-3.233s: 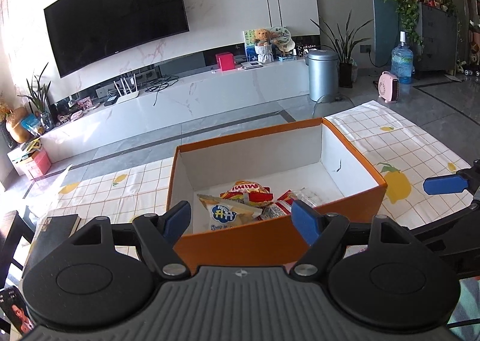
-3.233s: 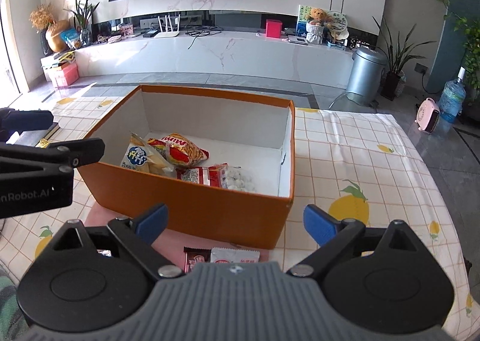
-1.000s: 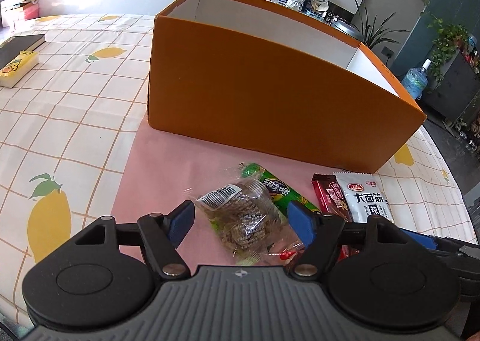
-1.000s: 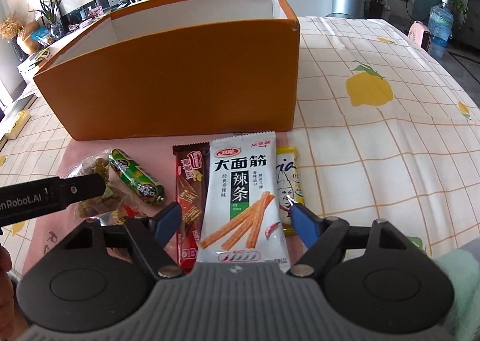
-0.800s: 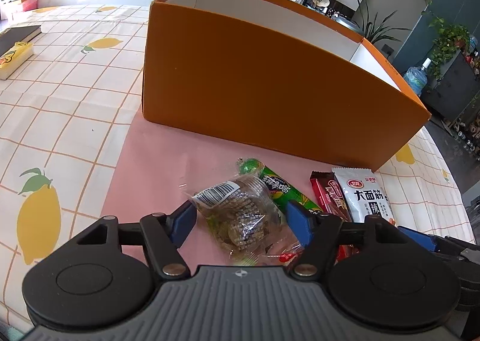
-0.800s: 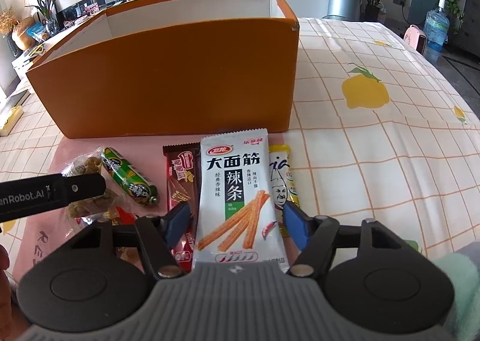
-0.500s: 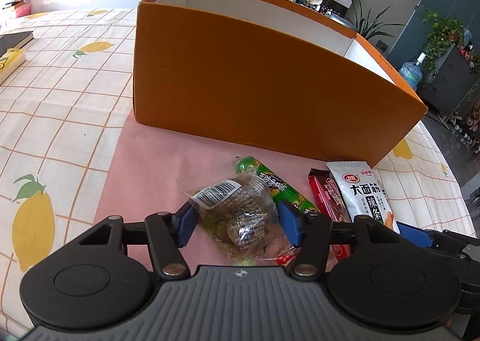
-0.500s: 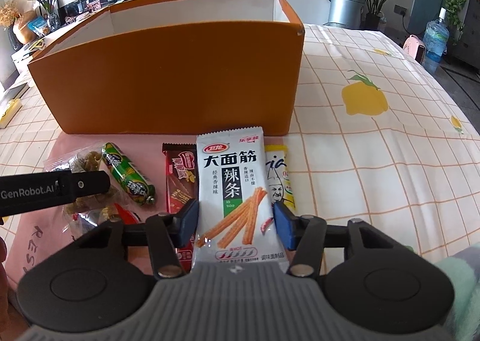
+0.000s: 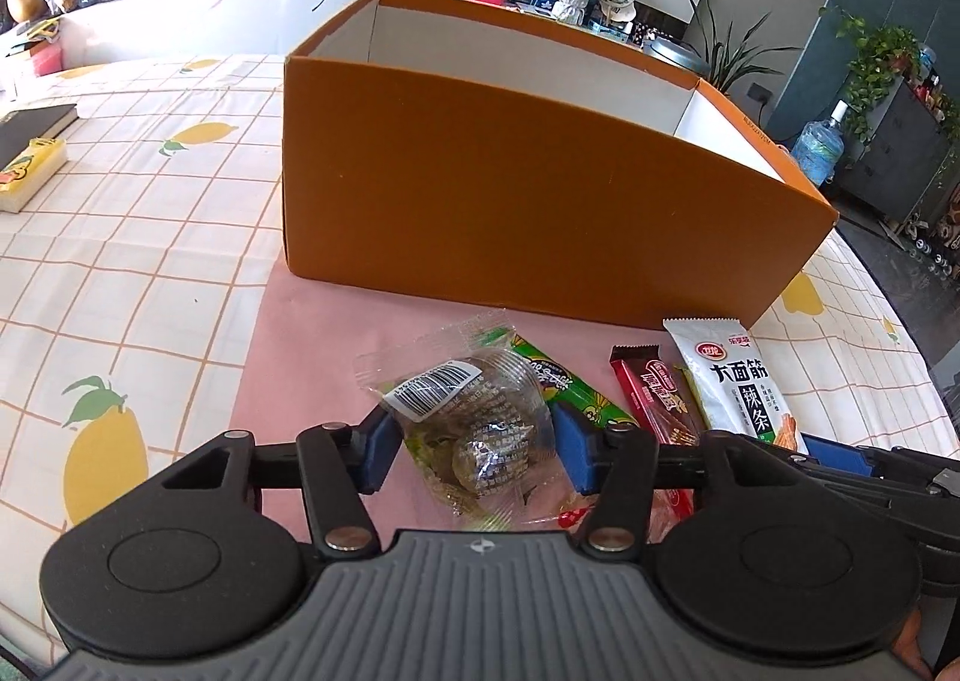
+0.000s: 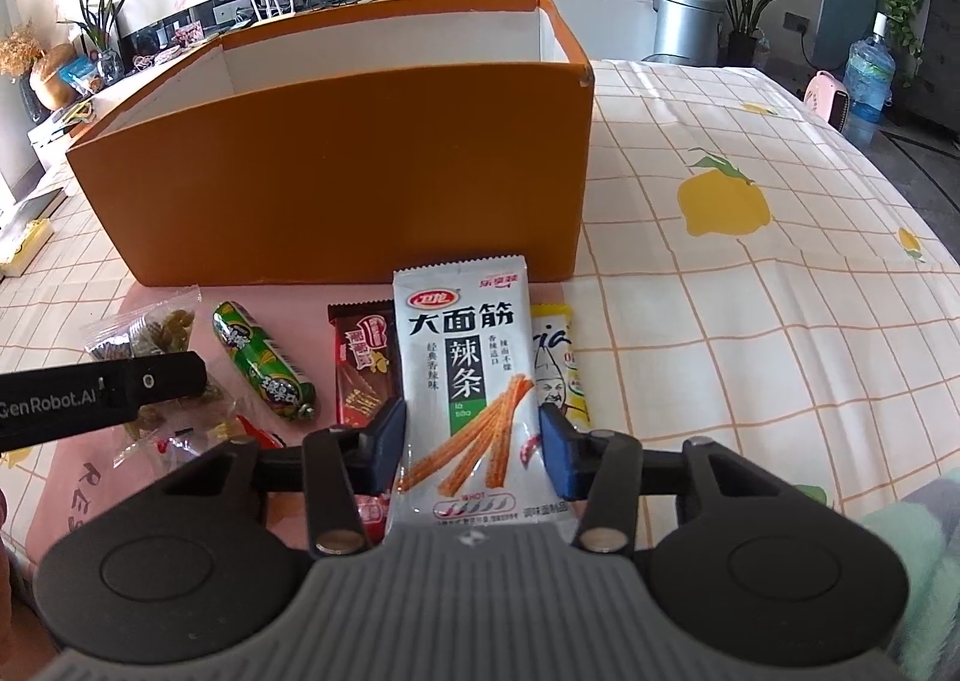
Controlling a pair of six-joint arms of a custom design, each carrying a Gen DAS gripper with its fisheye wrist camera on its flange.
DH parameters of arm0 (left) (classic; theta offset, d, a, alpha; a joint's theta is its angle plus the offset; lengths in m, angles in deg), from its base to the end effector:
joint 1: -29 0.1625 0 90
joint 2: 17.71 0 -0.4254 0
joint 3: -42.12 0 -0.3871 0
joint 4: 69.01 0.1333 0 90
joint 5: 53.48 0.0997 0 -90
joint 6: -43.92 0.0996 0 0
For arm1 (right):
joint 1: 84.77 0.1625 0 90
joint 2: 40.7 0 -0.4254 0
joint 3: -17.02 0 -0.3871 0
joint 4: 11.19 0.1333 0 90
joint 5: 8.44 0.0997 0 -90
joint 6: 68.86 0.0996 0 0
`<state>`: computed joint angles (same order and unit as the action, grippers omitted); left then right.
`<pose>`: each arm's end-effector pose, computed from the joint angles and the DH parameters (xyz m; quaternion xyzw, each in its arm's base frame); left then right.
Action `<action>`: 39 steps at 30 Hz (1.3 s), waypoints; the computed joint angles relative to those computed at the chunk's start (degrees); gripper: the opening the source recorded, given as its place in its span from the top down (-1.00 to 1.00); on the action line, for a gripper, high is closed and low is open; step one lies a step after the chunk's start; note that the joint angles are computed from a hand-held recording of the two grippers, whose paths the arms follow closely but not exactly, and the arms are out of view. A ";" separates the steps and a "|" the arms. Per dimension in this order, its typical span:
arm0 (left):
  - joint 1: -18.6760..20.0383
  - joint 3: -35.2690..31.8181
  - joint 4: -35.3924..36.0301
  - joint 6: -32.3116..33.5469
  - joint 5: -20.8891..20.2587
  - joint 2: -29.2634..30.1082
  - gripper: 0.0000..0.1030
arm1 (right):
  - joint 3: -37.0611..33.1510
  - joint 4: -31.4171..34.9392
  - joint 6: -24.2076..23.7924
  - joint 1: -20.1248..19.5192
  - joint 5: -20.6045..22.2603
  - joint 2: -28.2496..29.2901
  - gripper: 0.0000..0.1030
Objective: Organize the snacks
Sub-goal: 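Grasp the clear nut-filled bag with left tool while right tool grasps white spicy-strip bag, then lift both bags and carry them over the orange box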
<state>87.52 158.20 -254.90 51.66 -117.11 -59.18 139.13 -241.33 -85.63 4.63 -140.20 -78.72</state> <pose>-0.1341 -0.5590 0.0240 0.2815 0.9155 -0.2220 0.1824 0.0618 -0.4930 0.0807 -0.0498 -0.8401 0.3865 0.3773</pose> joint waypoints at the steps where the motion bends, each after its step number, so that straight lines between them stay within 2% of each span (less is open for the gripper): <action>1: 0.00 0.24 -0.29 0.09 0.03 -0.14 -0.20 | 0.13 -0.54 -0.10 0.08 0.13 0.05 0.12; 7: -0.98 1.70 -0.97 0.09 0.70 -1.76 -0.20 | 1.40 -5.61 -2.23 0.60 1.56 0.50 0.12; 14: -2.90 3.71 -2.13 0.93 1.57 -3.57 -0.20 | 2.99 -10.72 -4.84 2.31 1.06 0.50 0.13; 20: -4.89 4.89 -2.42 1.42 2.30 -5.00 -0.20 | 5.22 -13.50 -5.13 4.44 2.08 -1.27 0.13; 27: -7.23 4.53 -4.18 4.04 3.05 -5.78 -0.19 | 5.54 -11.04 -4.84 7.01 2.87 -5.01 0.13; 39: -9.21 -2.26 -3.99 9.56 2.97 -4.15 -0.19 | 0.11 -3.09 -10.14 9.44 2.97 -10.46 0.13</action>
<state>78.30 155.94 -258.90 61.23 -114.14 -63.33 139.24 -244.42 -95.77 14.07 -137.23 -89.18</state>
